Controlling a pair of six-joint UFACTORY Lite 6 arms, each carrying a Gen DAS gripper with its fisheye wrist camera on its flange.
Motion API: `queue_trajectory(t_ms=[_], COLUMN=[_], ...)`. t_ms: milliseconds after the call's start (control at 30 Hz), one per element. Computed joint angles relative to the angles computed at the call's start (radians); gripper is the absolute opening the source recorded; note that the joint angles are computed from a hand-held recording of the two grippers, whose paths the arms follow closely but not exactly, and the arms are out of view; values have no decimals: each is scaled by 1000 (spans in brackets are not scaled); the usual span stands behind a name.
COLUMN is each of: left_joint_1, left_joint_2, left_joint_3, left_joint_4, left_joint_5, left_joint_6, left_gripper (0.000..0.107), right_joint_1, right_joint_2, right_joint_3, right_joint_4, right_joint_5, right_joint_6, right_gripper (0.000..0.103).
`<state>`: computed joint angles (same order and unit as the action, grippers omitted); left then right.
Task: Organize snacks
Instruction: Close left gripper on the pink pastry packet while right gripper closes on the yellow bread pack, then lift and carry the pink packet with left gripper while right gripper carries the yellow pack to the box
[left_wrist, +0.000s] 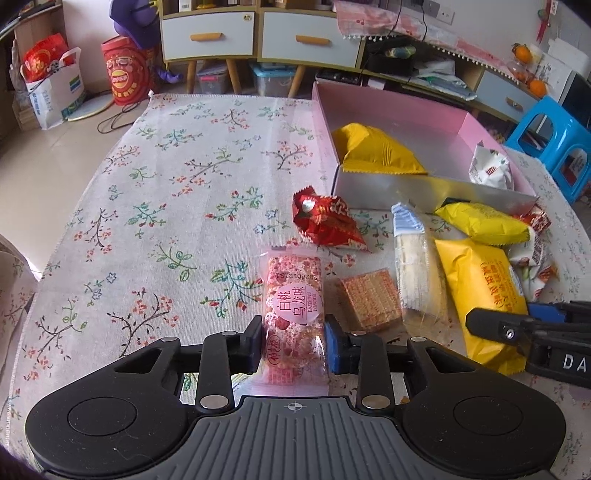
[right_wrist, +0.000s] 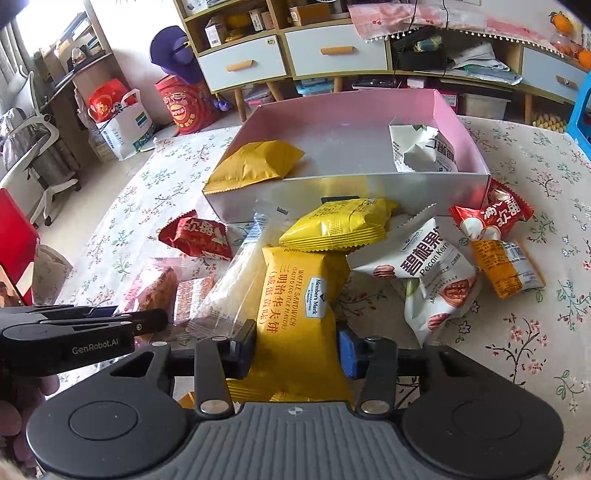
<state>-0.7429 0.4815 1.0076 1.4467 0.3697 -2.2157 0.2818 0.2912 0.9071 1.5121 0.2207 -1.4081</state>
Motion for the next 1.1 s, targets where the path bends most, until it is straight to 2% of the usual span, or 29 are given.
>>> queue_trajectory(t_ms=[667,833,867,900,933,1033,1100], left_joint_1=[2,1,0,0,-1,-1,-3], left_joint_2=[-102,-104,-104,-101,-95,-74,-59], left_joint_3=[-35,-16,-12,-6,1,24,35], left_joint_4=[84,80,81,79,75,55,42], left_joint_5=[33,46,47,47,48,45,40], left_joint_6=[-80,-83,-82,-77,-72,-49,-34], left_gripper=[30,30,30,30,30,30,30], right_joint_1=[-4,-45,-55,-67,-81,-113,-126], right_joint_2=[-119,-139,-138,-135,-128,-103,-72], right_joint_3=[2,21,28,36,45,70,91], right_joint_4=[-139,-120,-117,-110,-111,-128,-187], right_joint_5=[86,115,122,131,142,165,184], right_joint_6=[120,109,107,102,103,136,186], right_gripper=[31,27,23,2,0,0,9])
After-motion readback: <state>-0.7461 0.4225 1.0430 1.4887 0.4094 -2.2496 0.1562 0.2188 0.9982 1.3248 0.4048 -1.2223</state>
